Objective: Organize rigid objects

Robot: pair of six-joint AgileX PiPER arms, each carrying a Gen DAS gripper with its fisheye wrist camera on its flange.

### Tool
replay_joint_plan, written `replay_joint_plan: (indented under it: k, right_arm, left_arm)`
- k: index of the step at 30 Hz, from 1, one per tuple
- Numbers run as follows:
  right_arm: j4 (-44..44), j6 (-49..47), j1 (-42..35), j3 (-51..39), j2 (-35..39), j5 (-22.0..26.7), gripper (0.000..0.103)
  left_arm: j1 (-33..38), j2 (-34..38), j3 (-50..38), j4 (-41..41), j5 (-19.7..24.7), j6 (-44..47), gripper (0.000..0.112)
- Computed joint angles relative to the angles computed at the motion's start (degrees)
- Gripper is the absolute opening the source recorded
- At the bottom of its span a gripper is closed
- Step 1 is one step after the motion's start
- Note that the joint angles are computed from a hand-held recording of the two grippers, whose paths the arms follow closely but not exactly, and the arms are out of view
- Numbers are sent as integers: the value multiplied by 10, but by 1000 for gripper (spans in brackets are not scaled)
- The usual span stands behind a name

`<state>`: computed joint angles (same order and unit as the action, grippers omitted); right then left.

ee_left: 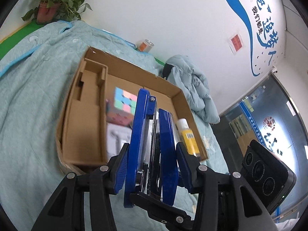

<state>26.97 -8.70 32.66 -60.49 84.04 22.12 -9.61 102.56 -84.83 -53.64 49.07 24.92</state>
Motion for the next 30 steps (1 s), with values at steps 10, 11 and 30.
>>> replay_joint_plan:
  k: [10, 11, 30]
  right_arm:
    - [86, -97, -41, -150, 147, 80, 48]
    - [83, -90, -43, -165, 158, 89, 48]
    - [-458, 457, 2, 14, -18, -19, 103]
  left_arm:
    - [66, 165, -215, 40, 103, -53, 45]
    - [69, 183, -237, 44, 112, -62, 45]
    - [-108, -68, 39, 648, -243, -436, 103]
